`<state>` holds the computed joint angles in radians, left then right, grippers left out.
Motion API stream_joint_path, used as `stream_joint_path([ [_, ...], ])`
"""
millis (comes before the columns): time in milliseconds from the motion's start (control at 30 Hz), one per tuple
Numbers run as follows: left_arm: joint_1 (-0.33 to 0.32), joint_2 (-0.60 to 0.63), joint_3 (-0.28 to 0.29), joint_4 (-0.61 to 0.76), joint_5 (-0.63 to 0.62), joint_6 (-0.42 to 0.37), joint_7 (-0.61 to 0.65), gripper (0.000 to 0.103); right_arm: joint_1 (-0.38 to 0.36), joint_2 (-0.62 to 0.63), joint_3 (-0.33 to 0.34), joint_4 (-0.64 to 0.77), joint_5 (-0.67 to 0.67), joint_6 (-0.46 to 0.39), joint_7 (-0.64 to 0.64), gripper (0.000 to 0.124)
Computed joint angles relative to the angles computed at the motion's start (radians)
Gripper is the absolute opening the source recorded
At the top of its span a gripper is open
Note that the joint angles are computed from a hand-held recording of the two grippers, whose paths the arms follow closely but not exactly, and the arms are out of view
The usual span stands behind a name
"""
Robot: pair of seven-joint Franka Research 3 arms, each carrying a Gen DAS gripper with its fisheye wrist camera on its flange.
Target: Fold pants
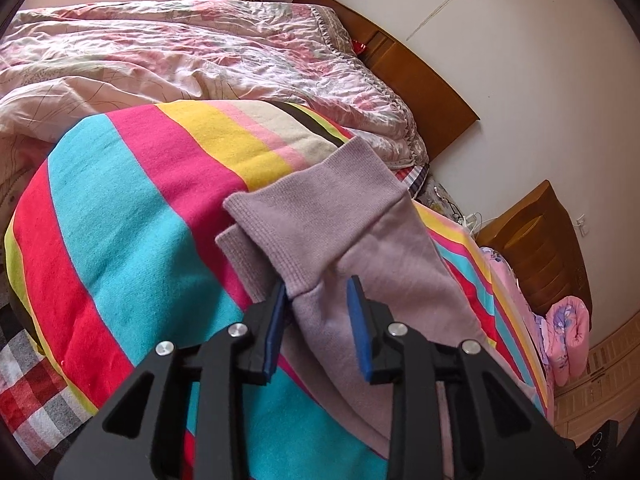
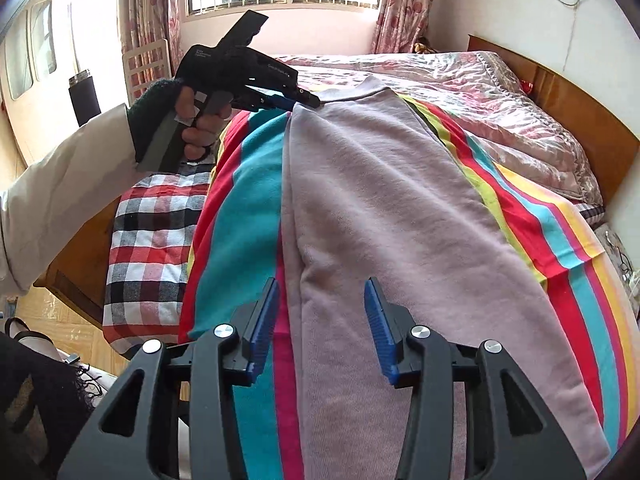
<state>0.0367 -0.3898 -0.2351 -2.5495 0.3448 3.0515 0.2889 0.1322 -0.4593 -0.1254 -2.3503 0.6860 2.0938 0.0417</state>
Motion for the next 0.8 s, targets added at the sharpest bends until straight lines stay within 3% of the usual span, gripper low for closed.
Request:
stream_joint_path([
  [100, 0.023, 0.01, -0.026, 0.016, 0.021, -0.005, -0.02, 0.032, -0.019, 0.003, 0.002, -0.017, -0.041, -0.001, 0.005, 0.034],
  [300, 0.023, 0.029, -0.017, 0.029, 0.028, -0.006, -0.035, 0.031, -0.005, -0.033, 0.028, -0.078, -0.079, 0.041, -0.027, 0.025],
  [533, 0.015, 0.036, -0.007, 0.037, 0.035, -0.011, -0.038, 0.03, 0.007, 0.008, 0.023, -0.031, -0.071, 0.017, 0.013, 0.019],
  [700, 0.011, 0.038, 0.001, 0.031, 0.032, -0.001, -0.04, 0.03, 0.023, 0.013, 0.039, -0.037, -0.082, 0.051, 0.009, 0.018],
  [800, 0.006, 0.04, 0.01, 0.025, 0.024, 0.008, -0.032, 0.029, 0.036, -0.011, 0.056, -0.072, -0.093, 0.117, -0.014, 0.018],
])
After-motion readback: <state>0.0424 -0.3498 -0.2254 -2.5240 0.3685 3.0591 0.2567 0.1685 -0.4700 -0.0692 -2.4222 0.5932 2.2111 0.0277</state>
